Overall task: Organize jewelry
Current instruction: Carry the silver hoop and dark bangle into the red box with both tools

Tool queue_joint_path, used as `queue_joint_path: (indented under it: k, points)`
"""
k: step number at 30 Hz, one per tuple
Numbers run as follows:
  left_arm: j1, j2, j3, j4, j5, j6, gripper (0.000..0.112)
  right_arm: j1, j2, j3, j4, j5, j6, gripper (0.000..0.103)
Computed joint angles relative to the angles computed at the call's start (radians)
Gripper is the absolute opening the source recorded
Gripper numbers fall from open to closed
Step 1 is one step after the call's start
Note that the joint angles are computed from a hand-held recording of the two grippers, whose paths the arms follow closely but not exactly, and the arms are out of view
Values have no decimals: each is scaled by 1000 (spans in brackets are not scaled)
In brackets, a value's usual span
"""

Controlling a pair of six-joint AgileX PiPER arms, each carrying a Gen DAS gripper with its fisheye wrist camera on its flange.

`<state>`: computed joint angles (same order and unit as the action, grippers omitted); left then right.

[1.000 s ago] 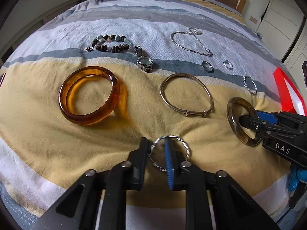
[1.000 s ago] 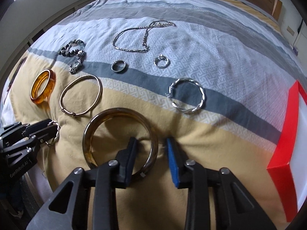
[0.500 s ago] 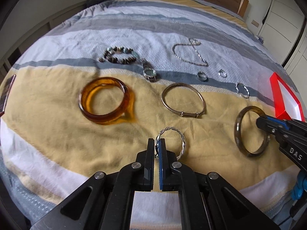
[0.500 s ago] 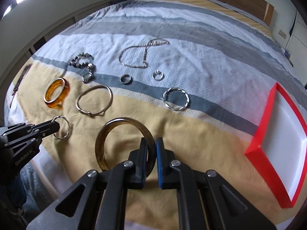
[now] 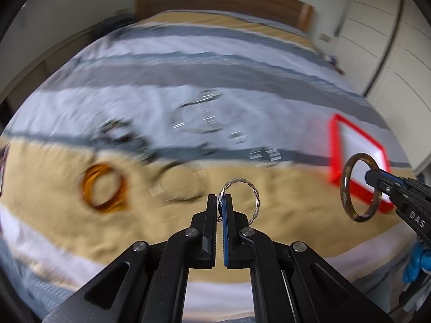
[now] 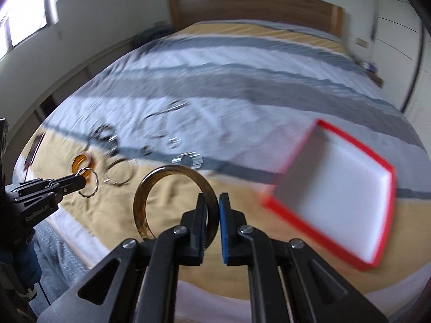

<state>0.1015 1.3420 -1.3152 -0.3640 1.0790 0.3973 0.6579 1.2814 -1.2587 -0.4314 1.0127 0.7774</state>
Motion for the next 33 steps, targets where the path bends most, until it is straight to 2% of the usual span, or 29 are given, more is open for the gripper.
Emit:
queue_joint_path:
  k: [2, 6, 9, 13, 16, 20, 27, 30, 33]
  points:
    - [-120, 27, -48, 30, -9, -71, 4, -92, -54, 27, 27, 5, -57, 8]
    - [-342, 128, -165, 85, -28, -200, 4, -375, -114, 63, 154, -18, -276, 8]
    - [-470, 218, -254, 126, -42, -266, 4, -596, -106, 84, 272, -64, -469, 8]
    - [-595, 358, -382, 159, -49, -319, 4, -780, -47, 96, 390, -125, -655, 8]
    - [-651, 462, -467, 175, -44, -340, 4, -857, 18, 102, 448, -171, -752, 8]
    - [-692, 557, -529, 187, -39, -345, 4, -895, 98, 116, 484, -222, -827, 8]
    - [-711, 637, -533, 211, -44, -362, 4, -890, 173, 144, 498, -269, -893, 8]
    - [-722, 642, -513, 246, -65, -388, 6, -869, 176, 146, 460, -270, -888, 9]
    - [-715, 638, -500, 256, -69, -426, 7, -879, 184, 141, 484, -265, -918, 9]
